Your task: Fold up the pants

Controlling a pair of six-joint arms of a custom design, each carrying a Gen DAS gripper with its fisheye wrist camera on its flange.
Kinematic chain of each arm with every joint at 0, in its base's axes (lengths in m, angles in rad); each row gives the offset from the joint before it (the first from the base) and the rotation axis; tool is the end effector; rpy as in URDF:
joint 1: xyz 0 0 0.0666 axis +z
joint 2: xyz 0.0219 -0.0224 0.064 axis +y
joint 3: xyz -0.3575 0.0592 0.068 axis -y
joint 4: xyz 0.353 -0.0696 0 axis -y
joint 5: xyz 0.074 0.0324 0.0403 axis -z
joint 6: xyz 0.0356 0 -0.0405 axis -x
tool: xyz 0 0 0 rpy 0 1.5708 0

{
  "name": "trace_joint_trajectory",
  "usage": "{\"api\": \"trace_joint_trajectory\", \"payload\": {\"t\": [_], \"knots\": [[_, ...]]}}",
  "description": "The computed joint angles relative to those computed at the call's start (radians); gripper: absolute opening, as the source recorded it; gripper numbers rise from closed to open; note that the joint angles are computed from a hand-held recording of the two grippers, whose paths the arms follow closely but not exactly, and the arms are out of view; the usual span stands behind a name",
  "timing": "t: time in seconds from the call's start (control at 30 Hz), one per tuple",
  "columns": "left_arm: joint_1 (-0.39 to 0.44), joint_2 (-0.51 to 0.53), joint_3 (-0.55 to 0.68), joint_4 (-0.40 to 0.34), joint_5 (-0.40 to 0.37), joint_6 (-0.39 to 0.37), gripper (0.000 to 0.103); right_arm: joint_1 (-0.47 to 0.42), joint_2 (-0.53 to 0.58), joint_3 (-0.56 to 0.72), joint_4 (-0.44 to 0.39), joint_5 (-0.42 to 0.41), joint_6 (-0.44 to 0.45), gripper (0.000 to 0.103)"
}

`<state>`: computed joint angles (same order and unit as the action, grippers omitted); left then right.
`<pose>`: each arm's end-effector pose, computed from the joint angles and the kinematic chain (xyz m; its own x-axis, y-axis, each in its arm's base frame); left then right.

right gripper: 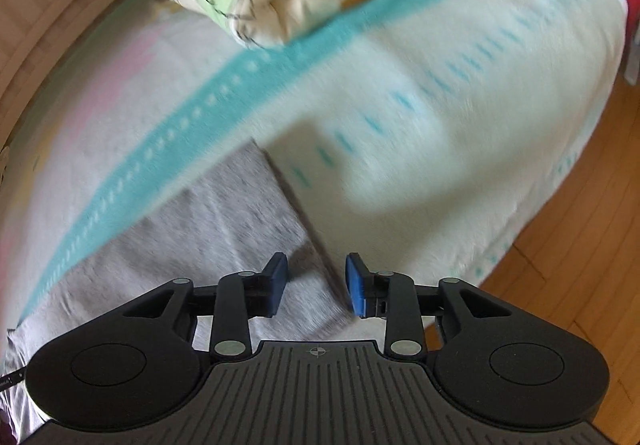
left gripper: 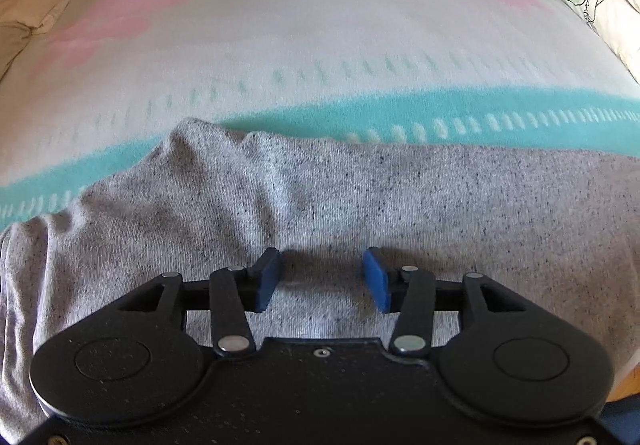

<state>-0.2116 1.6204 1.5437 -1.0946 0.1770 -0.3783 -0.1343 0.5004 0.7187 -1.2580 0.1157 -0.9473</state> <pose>0.4891 -0.1119 0.3567 -0.7359 0.5300 -0.4214 0.5870 0.8095 -0.0071 0.1388 -0.0233 0.3438 -0.3439 0.8602 -0.3765 0.8052 0.4765 0.3531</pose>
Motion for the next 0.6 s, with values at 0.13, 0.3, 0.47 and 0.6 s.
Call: {"api": "trace_joint_trajectory", "payload": {"t": [0.13,0.3,0.47,0.6], "knots": [[0.018,-0.009,0.002,-0.035,0.015,-0.005,0.056,-0.063,-0.104,-0.057,0.053,-0.072,-0.035,0.037],[0.033,-0.028,-0.007,-0.065,0.022,-0.003,0.057,-0.185,-0.193,-0.095,0.067,-0.218,-0.011,0.037],[0.048,-0.067,-0.038,-0.072,0.039,0.015,0.055,-0.243,-0.299,-0.167,0.133,-0.322,-0.05,0.037],[0.053,-0.117,-0.069,-0.094,0.12,0.051,0.054,-0.157,-0.395,-0.225,0.196,-0.28,-0.15,0.036]]}}
